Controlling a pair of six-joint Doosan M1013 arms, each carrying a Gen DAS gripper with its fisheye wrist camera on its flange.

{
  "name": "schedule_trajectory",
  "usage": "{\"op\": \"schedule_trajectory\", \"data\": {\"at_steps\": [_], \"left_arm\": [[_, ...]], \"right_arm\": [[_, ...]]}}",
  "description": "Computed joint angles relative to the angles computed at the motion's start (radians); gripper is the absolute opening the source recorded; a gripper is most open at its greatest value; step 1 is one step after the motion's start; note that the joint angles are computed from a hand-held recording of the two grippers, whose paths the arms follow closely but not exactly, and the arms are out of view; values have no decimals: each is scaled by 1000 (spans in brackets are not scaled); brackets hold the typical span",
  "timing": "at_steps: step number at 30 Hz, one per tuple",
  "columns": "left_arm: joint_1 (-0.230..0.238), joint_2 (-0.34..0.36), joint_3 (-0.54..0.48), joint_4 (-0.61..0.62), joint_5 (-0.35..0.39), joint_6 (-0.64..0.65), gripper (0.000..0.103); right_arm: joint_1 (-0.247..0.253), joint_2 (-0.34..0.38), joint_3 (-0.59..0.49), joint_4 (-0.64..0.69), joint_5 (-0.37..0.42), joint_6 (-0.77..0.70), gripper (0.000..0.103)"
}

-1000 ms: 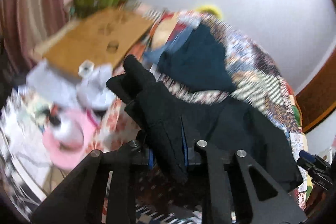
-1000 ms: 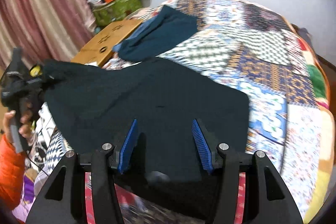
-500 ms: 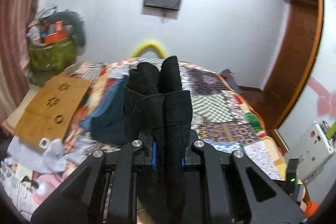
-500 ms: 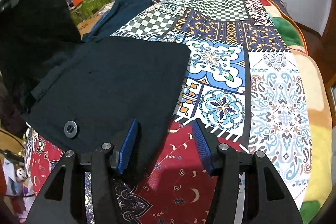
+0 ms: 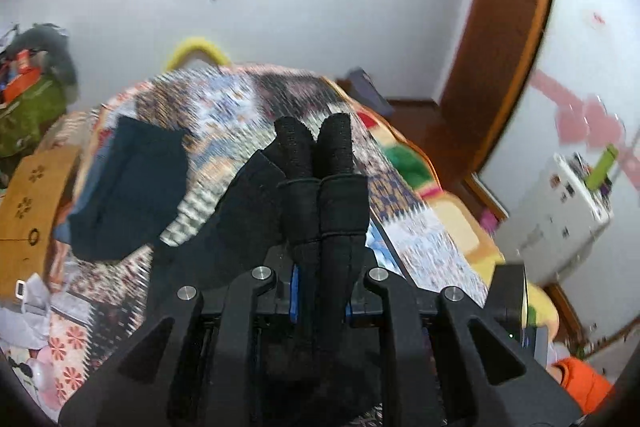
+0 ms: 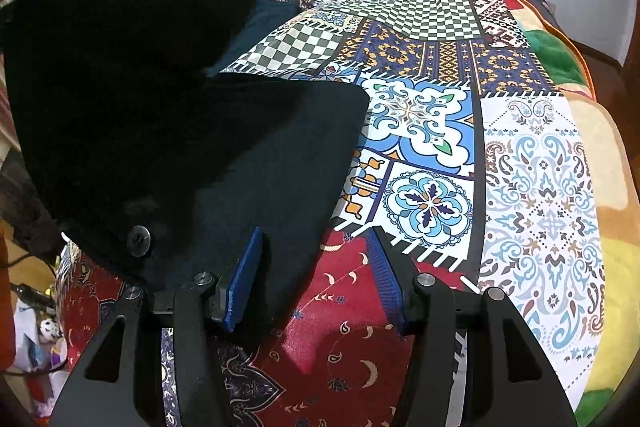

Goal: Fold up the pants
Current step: 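Fold the held edge over onto the trousers and open the left gripper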

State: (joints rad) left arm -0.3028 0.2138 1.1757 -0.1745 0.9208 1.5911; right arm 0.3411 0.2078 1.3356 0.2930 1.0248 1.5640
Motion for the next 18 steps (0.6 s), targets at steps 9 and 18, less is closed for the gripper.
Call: {"op": "schedule_trajectory", "data": {"at_steps": [9,18], "left_arm": [[-12,24,-3,-56,172,62,16],[-30,12,11,-41,211,59,83]], "right_arm": [[-2,-6,8,4,-6,-3,50],[-2,-9,12,3,-9,-1,50]]}}
